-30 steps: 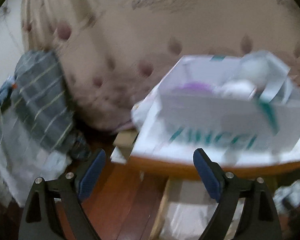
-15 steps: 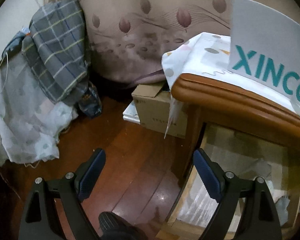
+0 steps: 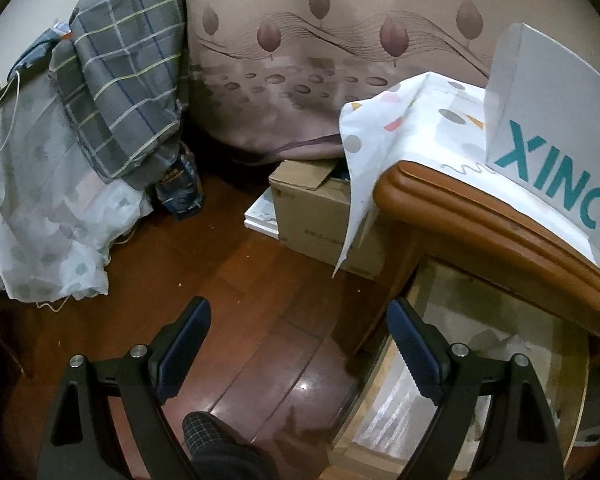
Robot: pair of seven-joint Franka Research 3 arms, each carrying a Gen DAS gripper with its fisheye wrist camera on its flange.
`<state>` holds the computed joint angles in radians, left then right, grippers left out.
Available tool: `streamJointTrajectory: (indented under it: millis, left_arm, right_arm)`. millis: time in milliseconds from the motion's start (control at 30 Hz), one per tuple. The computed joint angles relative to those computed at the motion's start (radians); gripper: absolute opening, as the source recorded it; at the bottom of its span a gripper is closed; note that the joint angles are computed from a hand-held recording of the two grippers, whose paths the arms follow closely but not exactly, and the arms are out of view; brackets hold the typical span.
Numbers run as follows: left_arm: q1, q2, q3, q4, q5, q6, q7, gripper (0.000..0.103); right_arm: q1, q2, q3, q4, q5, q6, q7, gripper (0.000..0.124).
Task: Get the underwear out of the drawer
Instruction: 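Carry the light-grey cloth into the white shoe box with the right gripper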
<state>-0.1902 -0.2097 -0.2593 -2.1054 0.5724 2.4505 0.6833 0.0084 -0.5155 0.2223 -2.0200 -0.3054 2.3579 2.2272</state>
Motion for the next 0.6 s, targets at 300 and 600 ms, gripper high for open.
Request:
streamJointTrajectory:
  millis: [300, 600]
  left_arm:
    - [0.008, -0.002, 0.013, 0.002, -0.03, 0.0, 0.003, 0.088]
    - [0.016, -0.007, 0.014, 0.0, -0.034, 0.007, -0.003, 0.088]
  right_arm:
    - [0.049, 0.205, -0.017, 0.2, -0.035, -0.109, -0.028, 0.058]
    - [0.124, 0.335, -0.064, 0.311, -0.116, -0.198, -0.014, 0.058]
